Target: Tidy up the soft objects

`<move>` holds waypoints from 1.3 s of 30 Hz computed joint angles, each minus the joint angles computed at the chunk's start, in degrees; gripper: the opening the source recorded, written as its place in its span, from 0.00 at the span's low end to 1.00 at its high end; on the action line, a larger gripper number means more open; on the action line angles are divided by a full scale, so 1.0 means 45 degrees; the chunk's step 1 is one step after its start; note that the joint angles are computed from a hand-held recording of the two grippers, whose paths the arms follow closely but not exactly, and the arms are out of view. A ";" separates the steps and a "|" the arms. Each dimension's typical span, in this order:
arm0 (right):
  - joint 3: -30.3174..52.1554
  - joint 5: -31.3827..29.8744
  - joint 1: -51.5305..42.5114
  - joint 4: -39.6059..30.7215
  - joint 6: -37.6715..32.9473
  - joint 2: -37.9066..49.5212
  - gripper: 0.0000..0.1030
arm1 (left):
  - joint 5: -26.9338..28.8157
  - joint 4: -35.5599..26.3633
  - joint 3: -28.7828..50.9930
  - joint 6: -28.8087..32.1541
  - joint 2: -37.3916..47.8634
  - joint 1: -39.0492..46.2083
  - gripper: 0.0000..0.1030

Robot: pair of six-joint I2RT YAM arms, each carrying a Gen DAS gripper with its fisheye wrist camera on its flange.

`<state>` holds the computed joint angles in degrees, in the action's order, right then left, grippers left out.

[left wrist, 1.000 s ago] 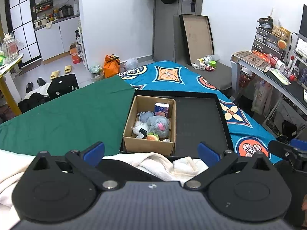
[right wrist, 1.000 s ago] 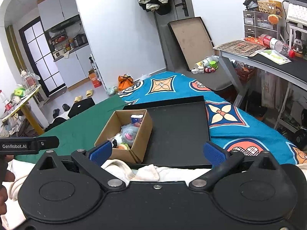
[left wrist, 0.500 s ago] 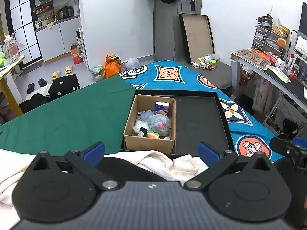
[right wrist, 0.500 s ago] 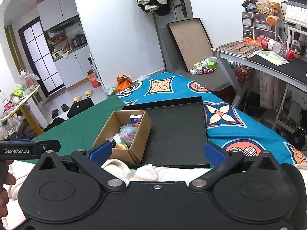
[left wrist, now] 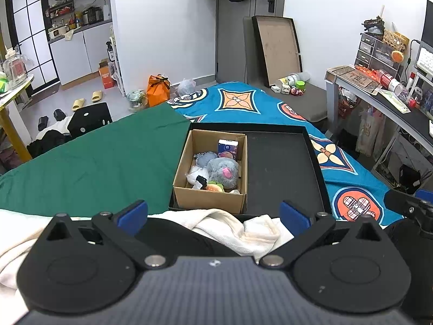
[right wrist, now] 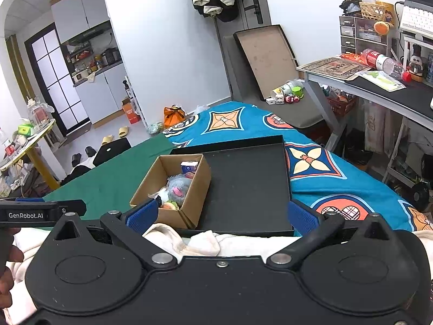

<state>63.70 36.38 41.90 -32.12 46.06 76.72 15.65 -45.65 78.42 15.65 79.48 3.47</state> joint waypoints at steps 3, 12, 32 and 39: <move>0.0048 -0.0012 -0.0005 -0.0052 -0.0005 0.0027 1.00 | 0.0096 -0.0071 0.0053 -0.0014 0.0071 0.0050 1.00; 0.0047 -0.0183 0.0037 -0.0092 -0.0033 0.0044 1.00 | 0.0254 0.0035 -0.0017 -0.0065 0.0019 0.0143 1.00; 0.0179 -0.0060 0.0099 -0.0324 0.0076 0.0220 1.00 | 0.0354 0.0088 -0.0131 -0.0028 0.0097 0.0240 1.00; 0.0210 -0.0082 0.0112 -0.0385 0.0071 0.0227 1.00 | 0.0309 0.0089 -0.0235 -0.0002 0.0043 0.0175 1.00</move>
<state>64.65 36.01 42.41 -33.86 46.38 77.74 17.04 -45.25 77.37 15.64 79.67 4.26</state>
